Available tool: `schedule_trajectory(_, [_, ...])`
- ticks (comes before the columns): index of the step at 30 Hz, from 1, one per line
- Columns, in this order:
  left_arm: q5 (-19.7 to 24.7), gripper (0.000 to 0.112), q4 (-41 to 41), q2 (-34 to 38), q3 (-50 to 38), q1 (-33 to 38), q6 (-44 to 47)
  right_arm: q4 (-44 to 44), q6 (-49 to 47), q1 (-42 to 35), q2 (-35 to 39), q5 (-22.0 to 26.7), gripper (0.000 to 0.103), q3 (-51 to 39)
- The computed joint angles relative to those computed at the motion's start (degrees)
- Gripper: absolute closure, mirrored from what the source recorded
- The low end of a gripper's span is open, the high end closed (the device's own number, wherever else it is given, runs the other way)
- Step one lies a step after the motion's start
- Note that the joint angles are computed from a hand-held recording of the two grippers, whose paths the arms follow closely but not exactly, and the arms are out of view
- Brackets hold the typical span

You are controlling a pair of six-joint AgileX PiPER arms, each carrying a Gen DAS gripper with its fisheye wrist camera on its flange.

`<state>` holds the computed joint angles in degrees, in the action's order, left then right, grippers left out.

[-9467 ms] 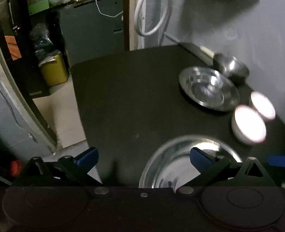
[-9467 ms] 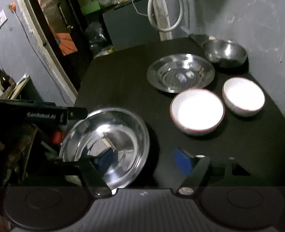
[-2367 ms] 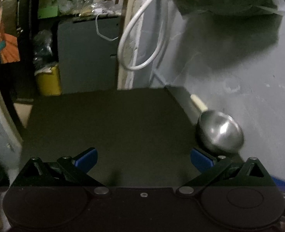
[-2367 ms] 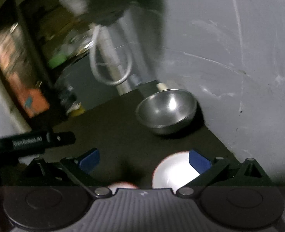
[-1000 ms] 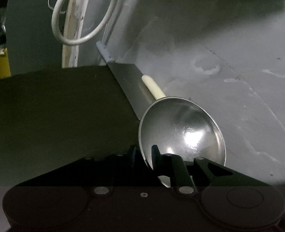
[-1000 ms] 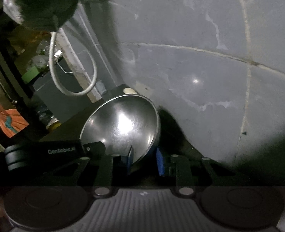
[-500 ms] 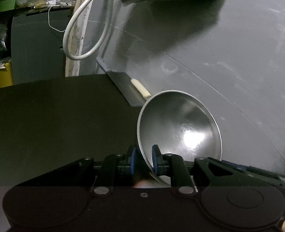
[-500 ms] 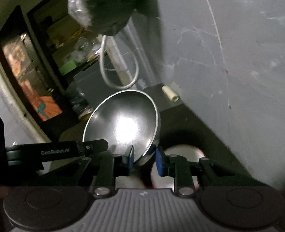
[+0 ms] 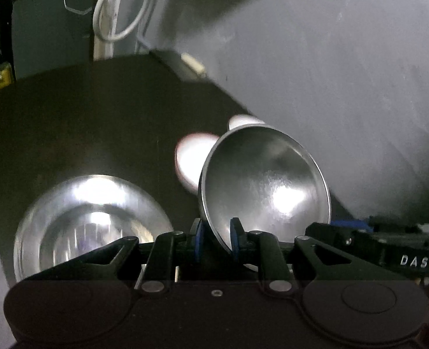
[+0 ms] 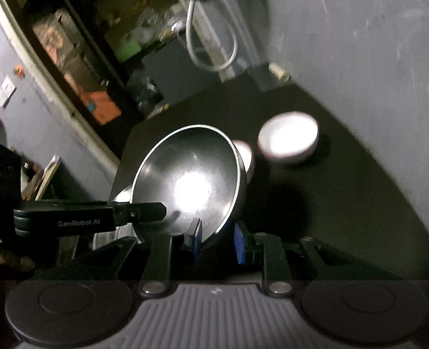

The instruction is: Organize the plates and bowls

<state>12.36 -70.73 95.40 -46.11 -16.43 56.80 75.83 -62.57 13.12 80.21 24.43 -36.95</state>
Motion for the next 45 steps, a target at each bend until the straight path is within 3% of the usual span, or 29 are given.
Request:
schedule_trajectory(4, [1.2, 0.091, 2.9, -2.5, 4.6, -0.8, -4.3, -8.3, 8.1, 0.7, -3.6, 1.7, 0.076, 2.6])
schedule_trajectory(13, [4.5, 0.091, 5.6, -4.6, 9.7, -0.2, -7.5, -16.1, 14.0, 0.1, -5.2, 7.3, 0.076, 4.3])
schedule_trajectory(32, [4.6, 0.091, 19.8, -6.1, 11.0, -2.2, -26.1, -17.8, 15.3, 0.7, -1.0, 10.1, 0.076, 2.4])
schedule_trajectory(45, [5.1, 0.091, 23.3, -6.7, 10.8, -1.9, -30.1, -17.5, 14.4, 1.3, 0.4, 9.9, 0.076, 1.3])
